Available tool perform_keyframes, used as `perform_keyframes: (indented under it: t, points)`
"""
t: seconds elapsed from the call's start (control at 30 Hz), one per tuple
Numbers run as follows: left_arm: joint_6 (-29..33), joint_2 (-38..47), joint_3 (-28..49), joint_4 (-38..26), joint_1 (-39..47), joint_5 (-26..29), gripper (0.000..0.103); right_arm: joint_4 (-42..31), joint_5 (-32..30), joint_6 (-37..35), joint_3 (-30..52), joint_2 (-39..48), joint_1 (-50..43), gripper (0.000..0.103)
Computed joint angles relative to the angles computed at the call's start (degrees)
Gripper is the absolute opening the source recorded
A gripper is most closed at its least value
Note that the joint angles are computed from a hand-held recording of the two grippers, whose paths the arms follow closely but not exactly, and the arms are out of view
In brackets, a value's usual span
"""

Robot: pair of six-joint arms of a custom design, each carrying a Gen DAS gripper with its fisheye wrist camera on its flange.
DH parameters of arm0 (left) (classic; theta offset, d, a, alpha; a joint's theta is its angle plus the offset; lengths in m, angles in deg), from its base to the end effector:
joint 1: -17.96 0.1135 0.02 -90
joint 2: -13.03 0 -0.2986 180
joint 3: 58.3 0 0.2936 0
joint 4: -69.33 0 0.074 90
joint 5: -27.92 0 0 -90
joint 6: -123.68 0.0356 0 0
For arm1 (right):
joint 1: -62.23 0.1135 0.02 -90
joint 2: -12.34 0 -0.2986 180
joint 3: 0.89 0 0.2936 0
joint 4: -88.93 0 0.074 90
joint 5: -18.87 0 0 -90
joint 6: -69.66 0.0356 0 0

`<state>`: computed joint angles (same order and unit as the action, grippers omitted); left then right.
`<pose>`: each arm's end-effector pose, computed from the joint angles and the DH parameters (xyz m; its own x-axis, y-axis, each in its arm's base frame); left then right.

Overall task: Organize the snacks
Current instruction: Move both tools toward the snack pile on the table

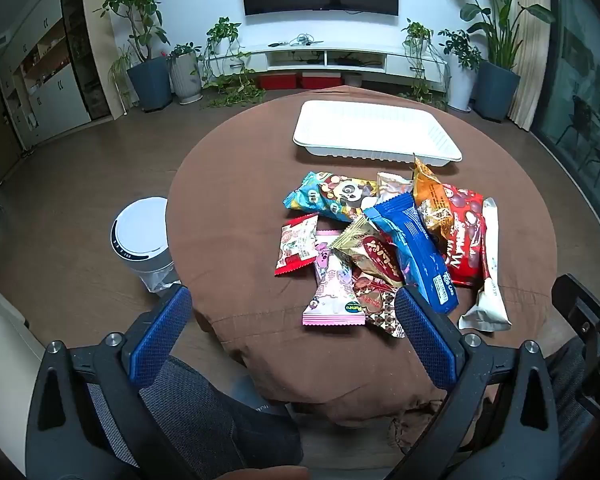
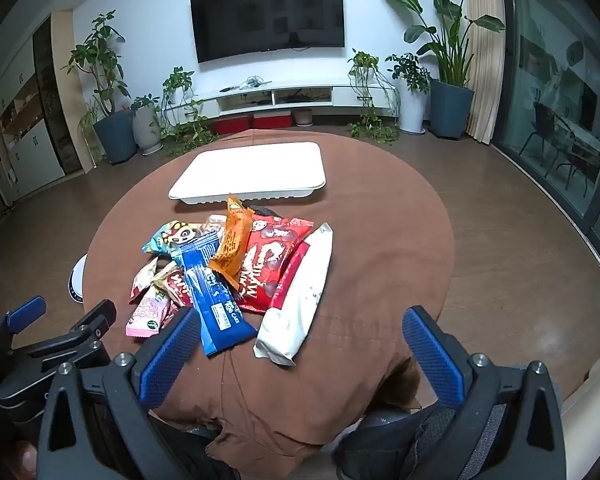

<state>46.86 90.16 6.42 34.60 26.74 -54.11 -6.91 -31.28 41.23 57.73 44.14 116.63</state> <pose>0.3116 0.0431 0.2614 -0.7186 0.1175 -0.6855 0.1087 0.9925 0.0561 0.0561 0.0392 0.3087 -0.6903 0.1956 -0.6966 0.2444 0.9692 0.0300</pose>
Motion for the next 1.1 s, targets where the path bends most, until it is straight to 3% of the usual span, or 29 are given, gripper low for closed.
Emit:
perform_keyframes:
  t: [1.03, 1.1]
  points:
    - [0.3, -0.2, -0.3, 0.2, 0.1, 0.0, 0.103, -0.1, 0.0, -0.4, -0.2, -0.2, -0.2, 0.103]
    - [0.4, -0.2, -0.4, 0.1, 0.2, 0.0, 0.103, -1.8, 0.6, 2.2, -0.1, 0.0, 1.9, 0.103]
